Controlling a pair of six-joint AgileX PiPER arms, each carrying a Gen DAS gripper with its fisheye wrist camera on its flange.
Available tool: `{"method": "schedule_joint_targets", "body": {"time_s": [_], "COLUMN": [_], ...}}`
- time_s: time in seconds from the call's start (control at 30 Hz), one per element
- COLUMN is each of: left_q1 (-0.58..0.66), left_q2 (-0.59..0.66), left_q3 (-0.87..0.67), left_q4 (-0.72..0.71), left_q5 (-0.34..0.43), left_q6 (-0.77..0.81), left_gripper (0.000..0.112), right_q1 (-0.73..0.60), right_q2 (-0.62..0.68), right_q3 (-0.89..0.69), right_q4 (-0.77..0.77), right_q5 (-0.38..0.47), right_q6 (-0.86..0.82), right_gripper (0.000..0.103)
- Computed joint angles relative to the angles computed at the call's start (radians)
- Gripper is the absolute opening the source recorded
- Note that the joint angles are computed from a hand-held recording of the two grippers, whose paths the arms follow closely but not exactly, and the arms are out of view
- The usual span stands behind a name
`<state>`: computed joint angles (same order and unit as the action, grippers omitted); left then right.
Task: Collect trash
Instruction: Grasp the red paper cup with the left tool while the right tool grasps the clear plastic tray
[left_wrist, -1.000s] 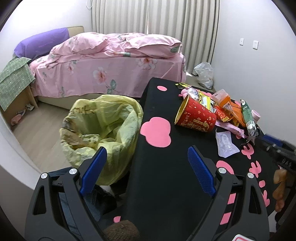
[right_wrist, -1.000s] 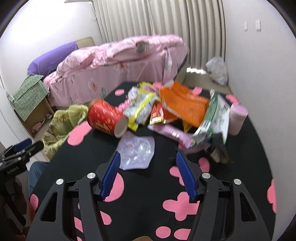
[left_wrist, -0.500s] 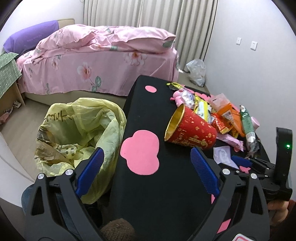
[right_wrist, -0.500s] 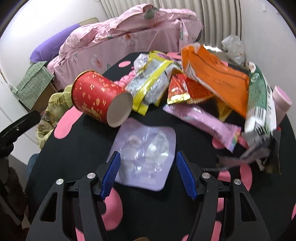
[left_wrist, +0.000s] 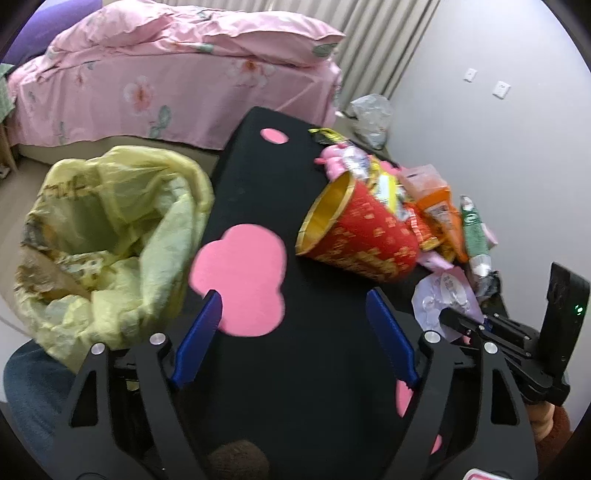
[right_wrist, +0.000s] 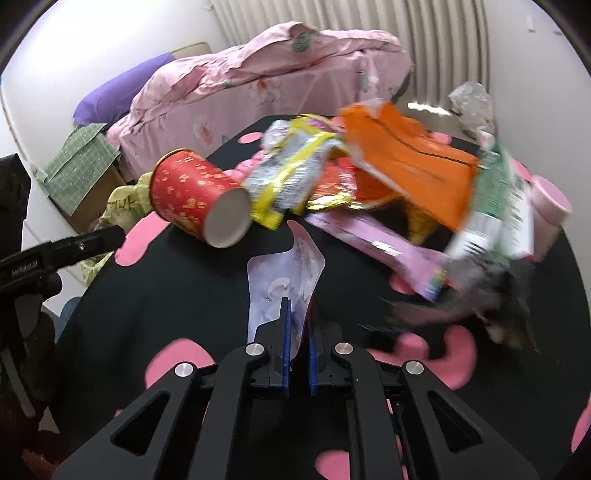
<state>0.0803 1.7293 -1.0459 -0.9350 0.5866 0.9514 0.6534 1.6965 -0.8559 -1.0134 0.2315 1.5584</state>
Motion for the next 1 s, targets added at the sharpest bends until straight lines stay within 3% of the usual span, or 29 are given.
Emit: {"method": "schedule_joint_targets", "body": {"time_s": [0.17,0.3,0.37,0.5,0.6,0.73,1.0], "left_q1": [0.0,-0.039,-0.058,-0.08,-0.109,-0.148,-0.178], "left_q2": [0.044,0.055,0.086,0.15,0.166,0.138,0.056], "left_q3": [-0.068,-0.104,-0.161,-0.264,-0.292,-0.266,-0.178], "left_q4": [-0.094,-0.166,-0.142,-0.046,0.006,0.037,0.0], "left_q5": [0.072,0.004,-0.005,0.047,0.069,0.056,0.036], "left_q6": [0.019,0.095,0.082,-0.004,-0.017,-0.011,0.069], "left_gripper": [0.075,0.074,0.068,0.061,0.05,0.018,0.009], "right_q1": [-0.032,-0.032,-0.039,-0.026,-0.028,-0.029,0.0], "right_q2": [-0.089,-0.124,-0.127,-0.125,-0.115,-0.118,-0.14], "right_q3": [0.124,0.18,0.191,0.2,0.192,0.195,0.215], "right_q4": [-0.146,-0.278,-0.301,-0.353,-0.347,-0.379,-0.445], "right_q5": [0.01,0.031,0.022,0.036,0.028,0.027,0.068], "right_q6": [0.201,0.351,0.377,0.426,0.415,0.45,0.514], "right_gripper": [0.009,0.009,0.009,0.009,0.009,0.009,0.009]}}
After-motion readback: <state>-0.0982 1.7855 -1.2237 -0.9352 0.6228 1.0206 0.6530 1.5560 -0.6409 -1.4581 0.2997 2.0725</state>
